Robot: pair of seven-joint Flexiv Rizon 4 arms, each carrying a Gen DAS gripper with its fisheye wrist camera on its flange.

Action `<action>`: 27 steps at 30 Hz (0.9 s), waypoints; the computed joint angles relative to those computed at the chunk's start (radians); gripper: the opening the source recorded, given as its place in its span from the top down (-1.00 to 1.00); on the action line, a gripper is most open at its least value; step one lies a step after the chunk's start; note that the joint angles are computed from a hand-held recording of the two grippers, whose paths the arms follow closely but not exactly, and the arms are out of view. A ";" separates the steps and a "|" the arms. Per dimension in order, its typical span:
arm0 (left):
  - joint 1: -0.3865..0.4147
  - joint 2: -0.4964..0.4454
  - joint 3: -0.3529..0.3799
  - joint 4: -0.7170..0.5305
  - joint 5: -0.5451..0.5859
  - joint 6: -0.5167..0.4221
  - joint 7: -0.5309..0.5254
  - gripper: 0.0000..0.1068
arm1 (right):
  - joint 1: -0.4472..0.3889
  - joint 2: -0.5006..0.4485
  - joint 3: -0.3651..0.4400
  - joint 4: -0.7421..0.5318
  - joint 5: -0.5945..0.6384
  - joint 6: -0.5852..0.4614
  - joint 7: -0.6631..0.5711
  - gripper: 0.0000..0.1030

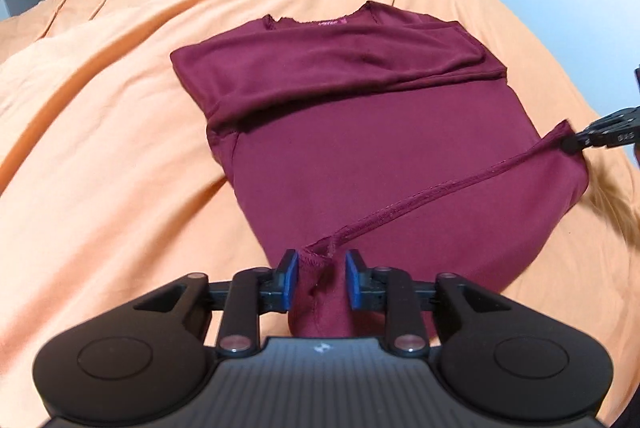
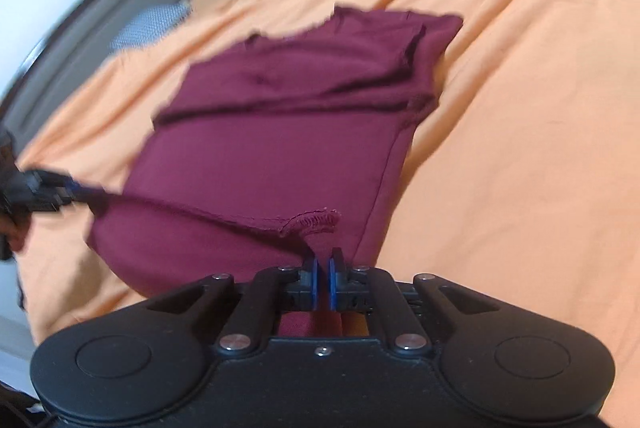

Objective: Fold small clothes
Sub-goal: 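Grasp the maroon sweater's hem edge with both grippers, then lift the held hem and fold it over toward the collar, then release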

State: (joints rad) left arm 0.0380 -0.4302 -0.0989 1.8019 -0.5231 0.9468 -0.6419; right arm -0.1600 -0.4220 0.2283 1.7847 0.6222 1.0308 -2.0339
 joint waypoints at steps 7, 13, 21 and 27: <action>0.020 0.014 0.020 0.004 -0.007 -0.059 -0.022 0.29 | 0.013 -0.012 0.002 0.012 -0.003 0.021 0.042 0.84; 0.016 -0.024 0.022 -0.022 0.013 -0.051 -0.076 0.29 | 0.017 -0.018 0.002 0.007 -0.022 0.021 0.064 0.71; 0.023 -0.060 0.007 -0.064 0.016 -0.083 -0.079 0.29 | 0.018 -0.027 0.001 -0.003 -0.046 0.012 0.076 0.55; 0.019 -0.073 0.006 -0.076 0.026 -0.094 -0.088 0.34 | 0.028 -0.042 -0.005 -0.010 -0.078 0.004 0.107 0.45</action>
